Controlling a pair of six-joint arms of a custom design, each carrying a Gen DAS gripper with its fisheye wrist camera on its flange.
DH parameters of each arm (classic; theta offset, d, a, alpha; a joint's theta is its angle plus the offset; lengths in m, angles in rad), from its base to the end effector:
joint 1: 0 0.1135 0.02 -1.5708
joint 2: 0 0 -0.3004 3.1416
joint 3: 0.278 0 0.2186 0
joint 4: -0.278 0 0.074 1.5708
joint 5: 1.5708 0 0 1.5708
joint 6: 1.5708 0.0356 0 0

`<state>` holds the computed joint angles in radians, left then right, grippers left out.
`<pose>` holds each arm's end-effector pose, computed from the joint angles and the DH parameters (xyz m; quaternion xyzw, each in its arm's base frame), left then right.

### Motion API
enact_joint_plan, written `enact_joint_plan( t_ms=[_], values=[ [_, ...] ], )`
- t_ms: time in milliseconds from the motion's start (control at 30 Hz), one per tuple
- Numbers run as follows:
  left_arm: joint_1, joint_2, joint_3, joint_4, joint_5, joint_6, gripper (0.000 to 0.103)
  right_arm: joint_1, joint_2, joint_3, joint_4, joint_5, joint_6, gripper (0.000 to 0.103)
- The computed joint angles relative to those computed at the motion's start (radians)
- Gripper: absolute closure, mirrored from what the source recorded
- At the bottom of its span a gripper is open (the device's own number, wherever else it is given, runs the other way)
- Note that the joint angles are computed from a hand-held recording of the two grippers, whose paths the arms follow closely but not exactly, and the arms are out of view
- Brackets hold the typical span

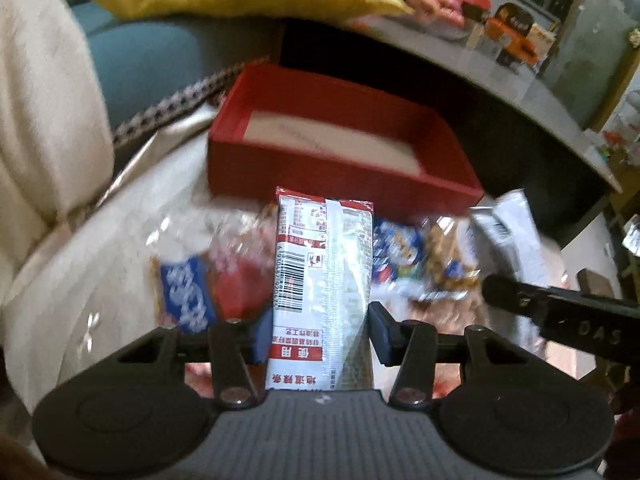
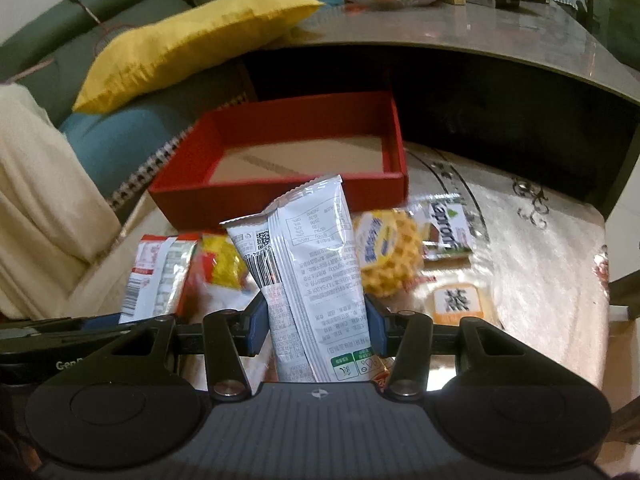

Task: Organize snacks
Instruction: 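Carry both held packets over the red tray with both grippers, then lower both packets into the red tray and open both grippers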

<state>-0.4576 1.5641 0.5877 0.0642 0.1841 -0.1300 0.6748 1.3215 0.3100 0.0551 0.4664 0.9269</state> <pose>0.2233 -0.1172 0.1871 0.1830 0.9248 -0.1765 0.2830 0.1422 0.0932 0.1718 0.1859 0.9112 0.0579 0.3629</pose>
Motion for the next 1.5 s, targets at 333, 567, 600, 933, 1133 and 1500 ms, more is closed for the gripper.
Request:
enact_joint_plan(
  t_ms=[333,567,600,933,1133,1500],
  values=[
    [0.005,0.151,0.273,-0.006,-0.013,0.011,0.061,-0.229,0.086,0.162,0.067,-0.071,-0.262,0.046],
    [0.019,0.382,0.549,-0.036,-0.033,0.006,0.061,-0.404,0.331,0.332,0.152,-0.18,-0.403,0.046],
    [0.021,0.409,0.582,-0.039,-0.036,0.008,0.061,-0.424,0.362,0.359,0.156,-0.191,-0.419,0.046],
    [0.012,0.632,0.849,-0.135,-0.077,0.032,0.061,-0.53,0.627,0.559,0.181,-0.259,-0.468,0.048],
    [-0.009,0.7,0.906,-0.156,-0.133,0.055,0.06,-0.543,0.718,0.613,0.174,-0.265,-0.47,0.048],
    [-0.017,0.756,0.943,-0.172,-0.168,0.067,0.06,-0.553,0.796,0.668,0.161,-0.263,-0.465,0.047]
  ],
)
